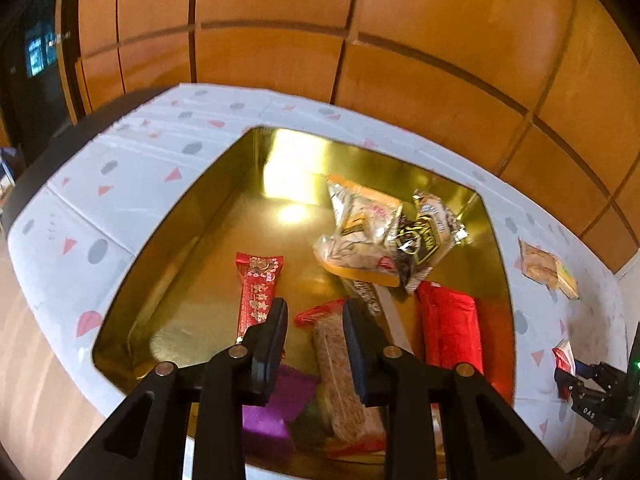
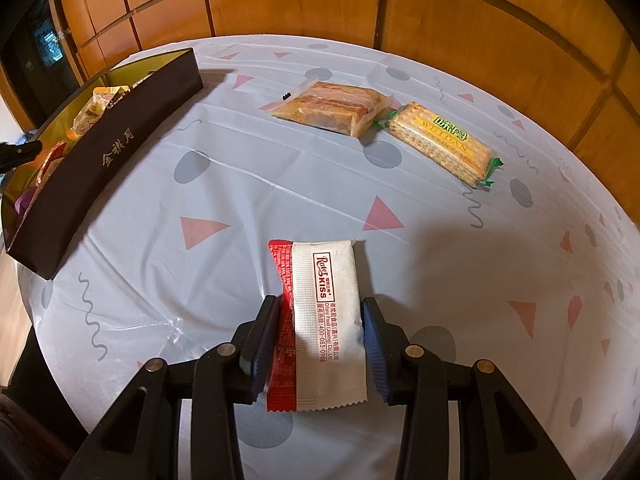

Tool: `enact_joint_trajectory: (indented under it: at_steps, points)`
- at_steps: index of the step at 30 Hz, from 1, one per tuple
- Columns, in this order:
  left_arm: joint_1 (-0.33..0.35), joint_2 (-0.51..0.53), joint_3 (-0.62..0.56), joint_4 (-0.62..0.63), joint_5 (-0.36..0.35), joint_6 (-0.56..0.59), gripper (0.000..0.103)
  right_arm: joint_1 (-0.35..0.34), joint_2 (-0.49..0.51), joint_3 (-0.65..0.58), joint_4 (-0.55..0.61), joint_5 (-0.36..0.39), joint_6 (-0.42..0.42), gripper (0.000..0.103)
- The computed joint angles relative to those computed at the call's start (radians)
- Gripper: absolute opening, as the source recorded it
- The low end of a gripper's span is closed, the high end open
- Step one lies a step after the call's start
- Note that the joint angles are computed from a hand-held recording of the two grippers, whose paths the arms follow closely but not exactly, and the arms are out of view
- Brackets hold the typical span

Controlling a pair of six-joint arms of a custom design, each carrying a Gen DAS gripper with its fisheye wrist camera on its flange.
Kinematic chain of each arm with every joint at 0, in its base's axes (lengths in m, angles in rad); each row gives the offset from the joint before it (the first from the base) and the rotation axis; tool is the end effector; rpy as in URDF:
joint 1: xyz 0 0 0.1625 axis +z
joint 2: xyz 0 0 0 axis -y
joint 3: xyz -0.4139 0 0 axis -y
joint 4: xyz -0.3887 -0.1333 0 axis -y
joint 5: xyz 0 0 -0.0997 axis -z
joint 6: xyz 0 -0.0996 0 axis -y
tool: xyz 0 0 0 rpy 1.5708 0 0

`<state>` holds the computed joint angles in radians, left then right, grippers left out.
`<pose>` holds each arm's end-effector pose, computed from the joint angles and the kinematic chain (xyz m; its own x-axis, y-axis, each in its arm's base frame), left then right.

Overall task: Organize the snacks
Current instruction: 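Lower the red packet into the gold tin and open the left gripper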

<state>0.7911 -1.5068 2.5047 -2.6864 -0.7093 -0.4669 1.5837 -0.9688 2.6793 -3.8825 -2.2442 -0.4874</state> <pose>-0.0932 -0.3913 0.1962 -0.7838 0.0344 -0.6201 0.3868 0.8082 -0.4441 0.0751 -0.3056 0.1109 -0.6897 -0.0834 0.7193 -0.3776 0.8890 -0.2589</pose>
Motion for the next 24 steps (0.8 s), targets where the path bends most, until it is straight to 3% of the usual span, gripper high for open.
enact_joint_trajectory:
  at_steps: [9,19,24]
  points:
    - [-0.118,-0.052,0.067,0.008,0.036,-0.039,0.031,0.041,0.021,-0.02,0.026,-0.073,0.051,0.04]
    - [-0.154,-0.077,0.092,-0.013,0.034,-0.027,0.031,0.09,0.026,-0.039,0.097,-0.145,0.177,0.038]
    - [-0.161,-0.091,0.107,-0.009,0.032,-0.031,0.031,0.108,-0.008,-0.035,0.164,-0.127,0.259,0.034]
